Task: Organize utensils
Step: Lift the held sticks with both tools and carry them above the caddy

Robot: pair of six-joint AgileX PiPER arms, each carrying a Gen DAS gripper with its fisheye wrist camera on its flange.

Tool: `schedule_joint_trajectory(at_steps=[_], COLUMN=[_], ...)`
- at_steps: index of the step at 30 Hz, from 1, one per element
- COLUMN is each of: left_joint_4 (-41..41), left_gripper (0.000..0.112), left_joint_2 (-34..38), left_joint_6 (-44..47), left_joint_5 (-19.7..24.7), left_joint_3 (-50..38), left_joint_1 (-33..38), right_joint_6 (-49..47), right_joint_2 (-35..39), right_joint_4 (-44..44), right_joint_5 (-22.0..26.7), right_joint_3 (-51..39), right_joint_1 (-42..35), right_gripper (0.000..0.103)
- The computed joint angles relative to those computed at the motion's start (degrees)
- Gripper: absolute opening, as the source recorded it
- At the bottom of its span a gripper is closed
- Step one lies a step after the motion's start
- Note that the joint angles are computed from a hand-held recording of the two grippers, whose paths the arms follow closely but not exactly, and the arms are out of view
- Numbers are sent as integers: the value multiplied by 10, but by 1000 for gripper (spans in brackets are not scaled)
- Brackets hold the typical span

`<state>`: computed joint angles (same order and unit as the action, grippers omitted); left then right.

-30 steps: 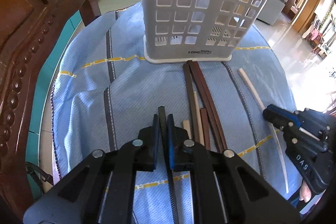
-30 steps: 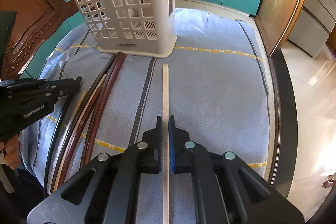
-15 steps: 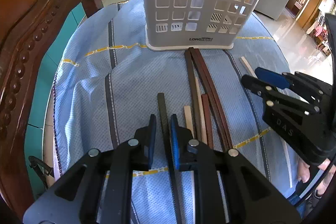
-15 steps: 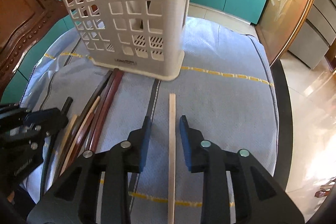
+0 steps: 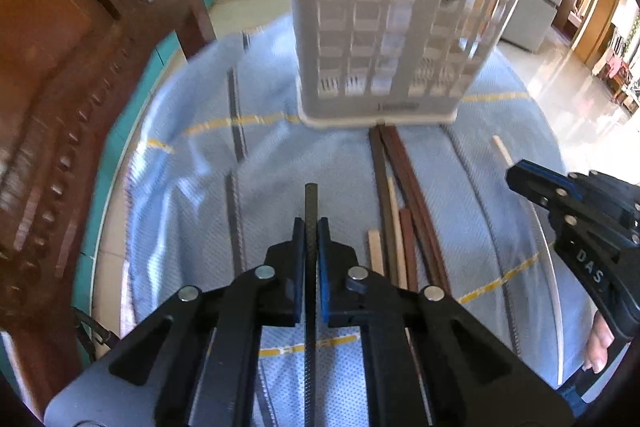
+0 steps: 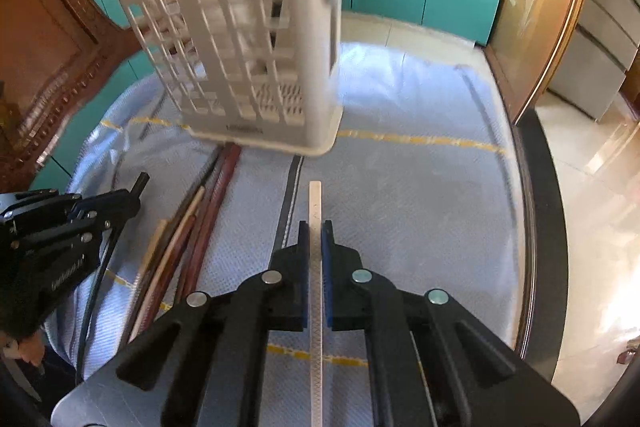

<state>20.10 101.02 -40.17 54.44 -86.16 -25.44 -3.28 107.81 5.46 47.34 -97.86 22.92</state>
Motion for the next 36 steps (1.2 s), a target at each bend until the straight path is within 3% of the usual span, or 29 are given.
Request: schedule_joint_trajectory(at_steps=[9,15,22,26,33,36], left_joint_4=[147,234,311,338,342,344], left_gripper=[7,7,7,7,7,7], left_joint_2=[-88,-150,-176,-178,-144,-136], left_joint_6=[-98,-155,-183,-165,-105,-101], left_joint_5=[0,18,63,93,124,109], left_joint_3=[29,44,-6,-62,-213,-255], left_joint_1=[-66,-122,-183,-213,-217,-201], right_joint_6=[-79,-194,-301,-300,-244,-215], right_joint_2=[-113,-192,-251,-261,-209,-181], right_joint_4=[95,200,347,362,357,346], right_joint_5=[-66,-104,-99,-97,-76,-80], right_joint_3=[78,125,138,107,-33,-92], right_joint_1=[-36,-65,-121,-128,-128,-124], right_gripper=[6,6,6,7,7,7])
